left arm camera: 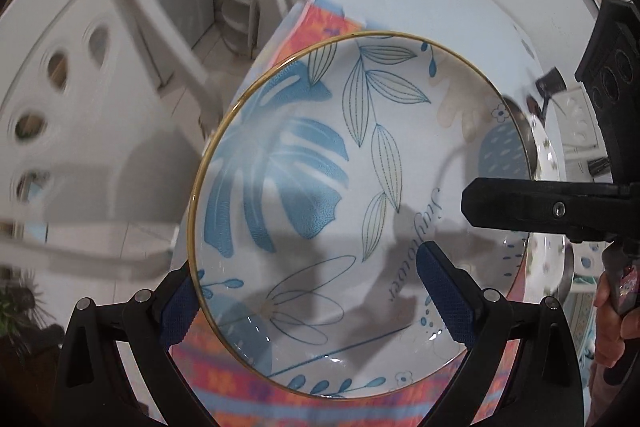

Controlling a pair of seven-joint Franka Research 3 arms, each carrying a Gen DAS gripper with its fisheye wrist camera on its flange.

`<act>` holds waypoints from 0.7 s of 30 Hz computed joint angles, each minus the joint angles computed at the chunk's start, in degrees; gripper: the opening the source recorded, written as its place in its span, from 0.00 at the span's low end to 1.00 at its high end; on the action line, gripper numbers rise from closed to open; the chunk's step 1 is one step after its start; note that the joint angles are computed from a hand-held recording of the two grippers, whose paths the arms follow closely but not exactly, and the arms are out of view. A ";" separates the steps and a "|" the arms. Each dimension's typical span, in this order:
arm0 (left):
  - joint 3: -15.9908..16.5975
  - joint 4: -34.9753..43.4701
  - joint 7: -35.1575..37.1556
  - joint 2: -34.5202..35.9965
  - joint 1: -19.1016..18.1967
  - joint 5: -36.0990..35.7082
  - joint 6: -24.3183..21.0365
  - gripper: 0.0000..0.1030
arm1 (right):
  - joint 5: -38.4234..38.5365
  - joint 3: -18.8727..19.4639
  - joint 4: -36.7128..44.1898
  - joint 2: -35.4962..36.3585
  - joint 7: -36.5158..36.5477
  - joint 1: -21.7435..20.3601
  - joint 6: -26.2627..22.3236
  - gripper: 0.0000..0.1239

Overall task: Organize plates and bowls
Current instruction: 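Lift the blue-leaf plate with both grippers and carry it beside the pink bowl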

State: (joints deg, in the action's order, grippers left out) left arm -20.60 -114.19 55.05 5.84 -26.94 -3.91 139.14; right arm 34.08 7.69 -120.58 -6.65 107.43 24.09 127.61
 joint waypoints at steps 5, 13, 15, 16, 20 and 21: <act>-0.51 -7.46 2.54 -5.71 -0.61 -5.08 0.02 0.94 | 0.22 2.15 -4.81 -3.09 4.41 2.30 1.06 0.72; 0.30 -14.73 8.30 -9.53 -3.09 -13.78 0.67 0.94 | -2.49 4.41 -8.70 -4.64 10.80 5.67 1.60 0.72; 0.16 -14.82 8.61 -8.87 -3.45 -13.12 0.79 0.94 | -5.68 5.15 -8.19 -3.77 13.29 6.13 0.30 0.72; 0.09 -14.62 8.71 -8.26 -3.56 -12.78 0.69 0.94 | -6.77 5.33 -7.92 -3.35 14.05 6.41 -0.23 0.72; -0.01 -14.41 10.37 -6.89 -3.57 -14.45 0.13 0.93 | -9.15 5.46 -7.55 -2.37 15.97 7.16 -0.56 0.72; -0.15 -14.08 10.67 -6.40 -3.60 -14.71 -0.03 0.93 | -10.25 5.58 -7.37 -2.34 16.69 7.27 -0.99 0.72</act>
